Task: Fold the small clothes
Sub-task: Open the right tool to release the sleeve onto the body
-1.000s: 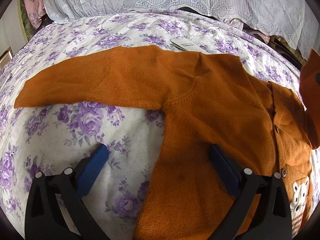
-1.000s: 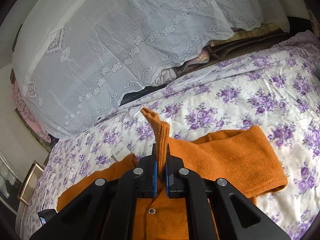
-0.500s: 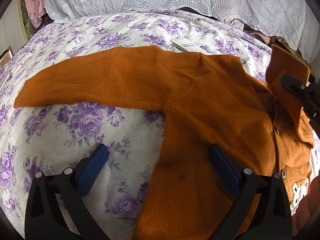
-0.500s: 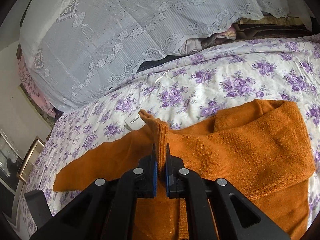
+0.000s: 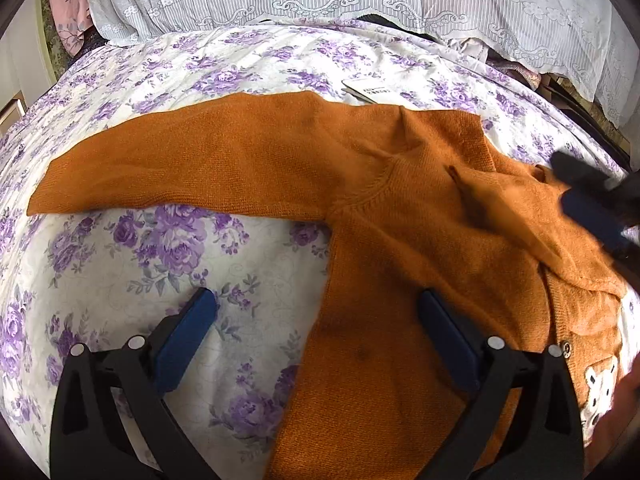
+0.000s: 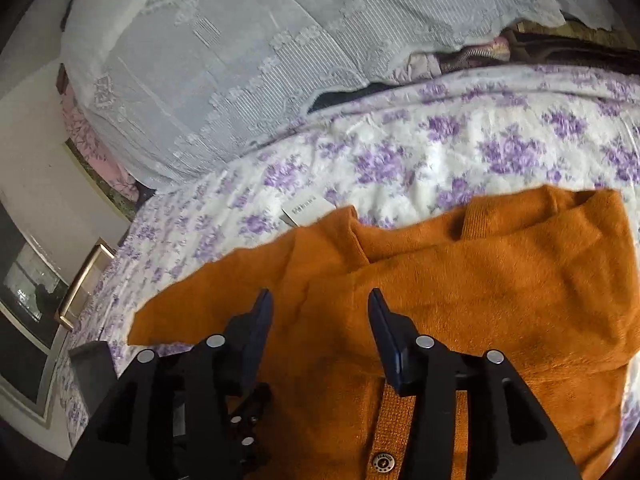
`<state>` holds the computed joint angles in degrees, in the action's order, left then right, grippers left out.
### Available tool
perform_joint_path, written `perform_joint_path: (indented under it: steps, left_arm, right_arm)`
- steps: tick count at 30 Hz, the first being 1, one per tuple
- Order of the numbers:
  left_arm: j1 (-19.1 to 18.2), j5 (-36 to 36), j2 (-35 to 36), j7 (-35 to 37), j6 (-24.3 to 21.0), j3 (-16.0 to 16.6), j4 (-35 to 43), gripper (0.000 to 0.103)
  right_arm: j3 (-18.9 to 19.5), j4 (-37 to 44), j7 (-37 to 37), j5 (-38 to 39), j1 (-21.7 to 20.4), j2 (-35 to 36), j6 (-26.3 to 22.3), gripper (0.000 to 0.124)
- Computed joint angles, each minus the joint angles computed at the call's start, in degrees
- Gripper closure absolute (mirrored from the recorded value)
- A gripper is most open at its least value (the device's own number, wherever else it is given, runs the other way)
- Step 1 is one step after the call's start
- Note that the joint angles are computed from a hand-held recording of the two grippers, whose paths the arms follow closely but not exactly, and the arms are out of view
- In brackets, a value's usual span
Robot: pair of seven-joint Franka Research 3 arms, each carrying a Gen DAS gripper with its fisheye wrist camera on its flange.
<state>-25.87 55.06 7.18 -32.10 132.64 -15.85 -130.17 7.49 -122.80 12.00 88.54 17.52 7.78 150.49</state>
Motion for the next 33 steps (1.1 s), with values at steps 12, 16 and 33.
perform_joint_path:
  steps: [12,16,33]
  left_arm:
    - [4.80,19.34,-6.39,-17.19,22.85,1.48,-5.32,0.005]
    - [5.15,14.91,-0.70,-4.64,22.50,1.17,3.23,0.005]
    - [-3.60,4.62,11.68,14.72,10.79,7.85,19.19,0.005]
  right_arm:
    - [1.45,3.94,20.31,-23.10,-1.76,6.88,4.57,0.114]
    - [1.52,3.25,11.48,-14.30,-4.46,3.62,8.70,0.113]
    - [3.05,6.05,9.26,-13.08,-16.49,7.77,5.48,0.118]
